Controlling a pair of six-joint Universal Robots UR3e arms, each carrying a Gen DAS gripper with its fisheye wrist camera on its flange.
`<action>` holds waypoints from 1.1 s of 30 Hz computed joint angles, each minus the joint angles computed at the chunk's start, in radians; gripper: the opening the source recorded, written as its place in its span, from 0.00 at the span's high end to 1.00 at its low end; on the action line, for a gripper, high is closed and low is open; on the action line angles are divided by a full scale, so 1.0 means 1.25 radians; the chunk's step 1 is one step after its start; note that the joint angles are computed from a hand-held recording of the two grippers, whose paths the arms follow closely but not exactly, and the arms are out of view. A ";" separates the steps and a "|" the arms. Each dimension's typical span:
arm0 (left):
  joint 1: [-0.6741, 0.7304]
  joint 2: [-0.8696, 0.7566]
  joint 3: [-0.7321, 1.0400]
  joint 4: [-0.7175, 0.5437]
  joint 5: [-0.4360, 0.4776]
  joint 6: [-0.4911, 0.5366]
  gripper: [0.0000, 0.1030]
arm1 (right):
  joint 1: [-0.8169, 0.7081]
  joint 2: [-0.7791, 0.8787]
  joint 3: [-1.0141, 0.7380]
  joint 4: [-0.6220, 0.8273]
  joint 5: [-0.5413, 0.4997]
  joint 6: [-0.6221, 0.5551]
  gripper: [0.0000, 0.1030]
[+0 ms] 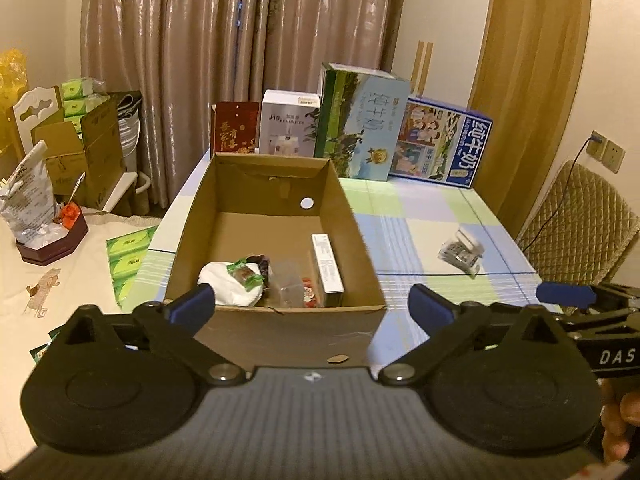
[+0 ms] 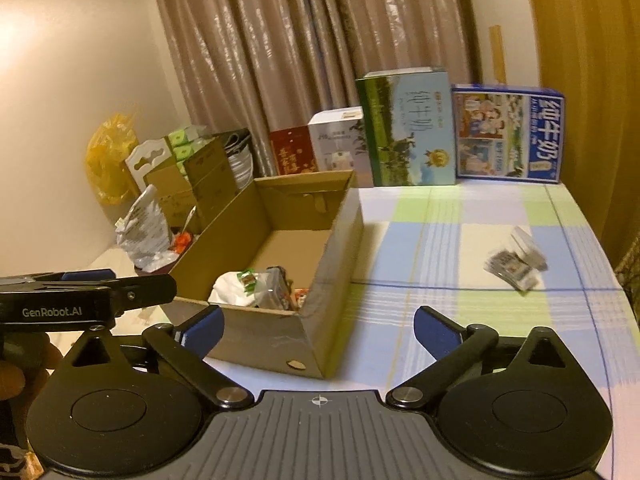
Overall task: Organize objects
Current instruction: 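Move both tools away from the box toward the white night light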
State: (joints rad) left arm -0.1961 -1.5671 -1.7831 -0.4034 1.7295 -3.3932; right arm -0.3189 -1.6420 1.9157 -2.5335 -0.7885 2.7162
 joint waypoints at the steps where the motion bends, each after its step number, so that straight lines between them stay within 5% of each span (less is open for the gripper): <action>1: -0.011 0.001 0.000 0.002 0.009 -0.008 0.01 | -0.016 -0.019 0.011 0.016 0.008 -0.013 0.02; 17: -0.183 -0.134 0.151 -0.012 0.070 -0.064 0.01 | -0.280 -0.207 0.109 0.247 0.056 -0.213 0.02; 33: -0.254 -0.366 0.392 -0.066 0.074 -0.030 0.01 | -0.403 -0.095 0.078 0.175 0.045 -0.244 0.02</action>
State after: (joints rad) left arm -0.5138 -2.0240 -1.2926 -0.4861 1.8222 -3.4305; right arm -0.8226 -1.7610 2.0136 -2.3144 -0.7320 2.4115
